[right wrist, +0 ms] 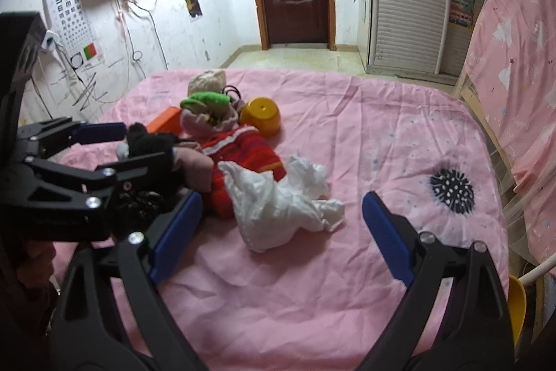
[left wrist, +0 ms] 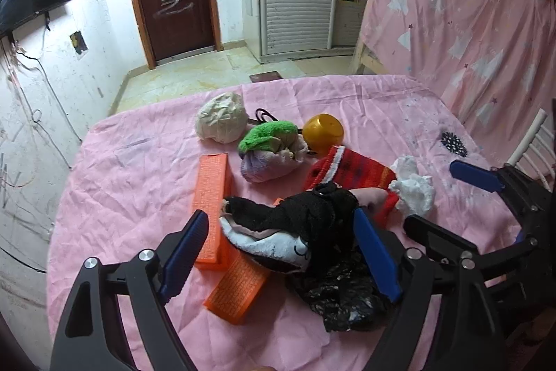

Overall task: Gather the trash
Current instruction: 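Grasp the black cloth with the left tool while the right tool grasps the white plastic bag, then carry the black cloth and white bag with both tools over the yellow bin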

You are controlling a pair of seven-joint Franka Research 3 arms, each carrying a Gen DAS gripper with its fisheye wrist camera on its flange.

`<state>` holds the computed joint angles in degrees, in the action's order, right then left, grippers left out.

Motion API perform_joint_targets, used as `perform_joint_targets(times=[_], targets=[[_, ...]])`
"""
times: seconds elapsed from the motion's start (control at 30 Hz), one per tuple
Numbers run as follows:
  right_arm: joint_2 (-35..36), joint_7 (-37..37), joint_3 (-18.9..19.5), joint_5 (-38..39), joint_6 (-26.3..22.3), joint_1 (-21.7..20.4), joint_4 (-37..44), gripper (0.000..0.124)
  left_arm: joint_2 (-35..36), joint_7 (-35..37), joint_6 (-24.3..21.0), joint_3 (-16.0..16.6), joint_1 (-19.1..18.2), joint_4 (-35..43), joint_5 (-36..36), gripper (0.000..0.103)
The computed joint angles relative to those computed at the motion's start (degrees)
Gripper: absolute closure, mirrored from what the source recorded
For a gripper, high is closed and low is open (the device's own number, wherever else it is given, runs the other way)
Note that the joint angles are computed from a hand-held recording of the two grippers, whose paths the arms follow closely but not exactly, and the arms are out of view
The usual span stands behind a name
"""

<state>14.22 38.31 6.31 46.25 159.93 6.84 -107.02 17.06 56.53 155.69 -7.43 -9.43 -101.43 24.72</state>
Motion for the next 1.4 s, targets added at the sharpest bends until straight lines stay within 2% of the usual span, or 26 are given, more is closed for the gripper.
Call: perform_joint_targets(times=[0.13,0.3,0.37,0.43,0.5,0.6,0.7,0.77,1.0,1.4], targets=[[1.06,2.85,-0.85,-2.59,-2.88,0.22,1.55,0.034,-0.06,0.74,1.78,-0.09,0.02,-0.43,0.16,0.046],[1.92,6.43,-1.54,-6.94,-2.54,1.03,2.57,0.034,-0.92,0.25,2.84,-0.11,0.31,-1.31,-0.88,0.059],[2.69,8.61,-2.03,-9.72,-3.19,1.49,3.5,0.034,-1.32,-0.17,2.89,-0.07,0.57,-1.6,-1.41,0.061],[3.49,10.7,-2.38,-12.12,-4.18,1.76,4.54,0.044,-1.72,-0.75,2.87,0.14,0.69,-1.98,-1.34,0.063],[4.06,12.13,-2.37,-13.45,-4.75,1.68,5.17,0.06,-2.24,-0.71,2.95,-0.09,1.19,-2.55,-2.18,0.063],[3.81,11.7,-1.53,-12.81,-4.54,0.82,4.93,0.077,-3.45,-2.51,3.58,0.54,1.02,-3.65,-0.9,0.064],[2.8,10.93,-0.88,-10.7,-2.82,0.04,3.61,0.09,-4.74,-4.94,4.13,1.2,0.82,-4.52,1.17,0.064],[1.85,9.66,-0.4,-8.61,-1.73,-0.69,2.5,0.091,-5.59,-6.36,4.22,1.32,0.79,-4.97,2.4,0.064],[-2.67,2.6,0.25,0.5,0.89,-2.25,-1.92,0.092,-8.15,-10.51,4.29,0.95,0.39,-6.1,7.31,0.063],[-10.39,-9.08,-3.93,15.87,3.63,-2.69,-8.35,0.092,-9.67,-14.38,3.34,-1.15,-2.02,-3.82,13.8,0.063]])
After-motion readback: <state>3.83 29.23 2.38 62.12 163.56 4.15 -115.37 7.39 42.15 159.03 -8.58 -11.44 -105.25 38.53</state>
